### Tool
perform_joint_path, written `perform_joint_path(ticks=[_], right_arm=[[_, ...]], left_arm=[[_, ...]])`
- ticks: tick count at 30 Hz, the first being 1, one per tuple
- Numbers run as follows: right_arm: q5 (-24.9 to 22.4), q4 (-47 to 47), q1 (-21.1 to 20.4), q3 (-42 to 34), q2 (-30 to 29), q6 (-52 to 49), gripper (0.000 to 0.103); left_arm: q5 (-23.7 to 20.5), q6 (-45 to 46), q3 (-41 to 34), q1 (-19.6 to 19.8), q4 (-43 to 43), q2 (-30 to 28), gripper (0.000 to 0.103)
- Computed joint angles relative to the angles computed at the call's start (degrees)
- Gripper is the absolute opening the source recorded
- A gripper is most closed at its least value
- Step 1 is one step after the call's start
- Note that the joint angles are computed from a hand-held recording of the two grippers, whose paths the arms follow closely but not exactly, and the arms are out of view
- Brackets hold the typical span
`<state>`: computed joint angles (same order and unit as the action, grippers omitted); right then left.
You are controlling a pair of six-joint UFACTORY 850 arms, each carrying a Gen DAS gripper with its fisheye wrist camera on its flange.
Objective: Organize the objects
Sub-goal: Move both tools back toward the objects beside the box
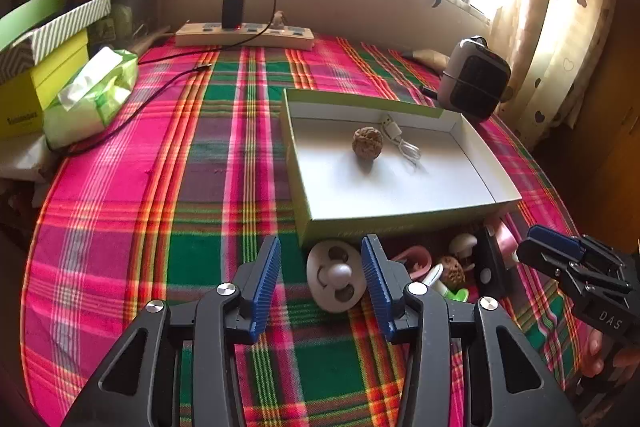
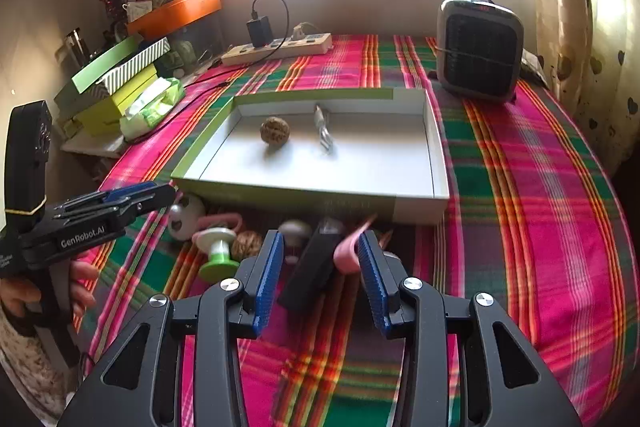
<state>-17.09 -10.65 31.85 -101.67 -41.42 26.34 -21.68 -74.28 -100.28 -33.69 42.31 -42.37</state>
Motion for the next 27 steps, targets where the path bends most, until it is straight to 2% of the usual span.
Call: perform_joint_path(ticks=[12,19,27], right_arm=[[0.1,7.2,0.3,3.4,1.1,-4.8,0.041],[-2.0,8.7,0.5,1.1,-1.0,-6.2,0.041],[-4.0,5.8,0.5,-2.5,-3.5,-3.3,0.041]], left_arm=[[2.6,5.0,1.2,0.7,-7.1,-0.1,0.044],[2.6,11.2,-0.2,1.1,-12.8,-1.2,0.044],[2.0,15.4,-1.8,1.2,-16.0,-2.3,0.044]])
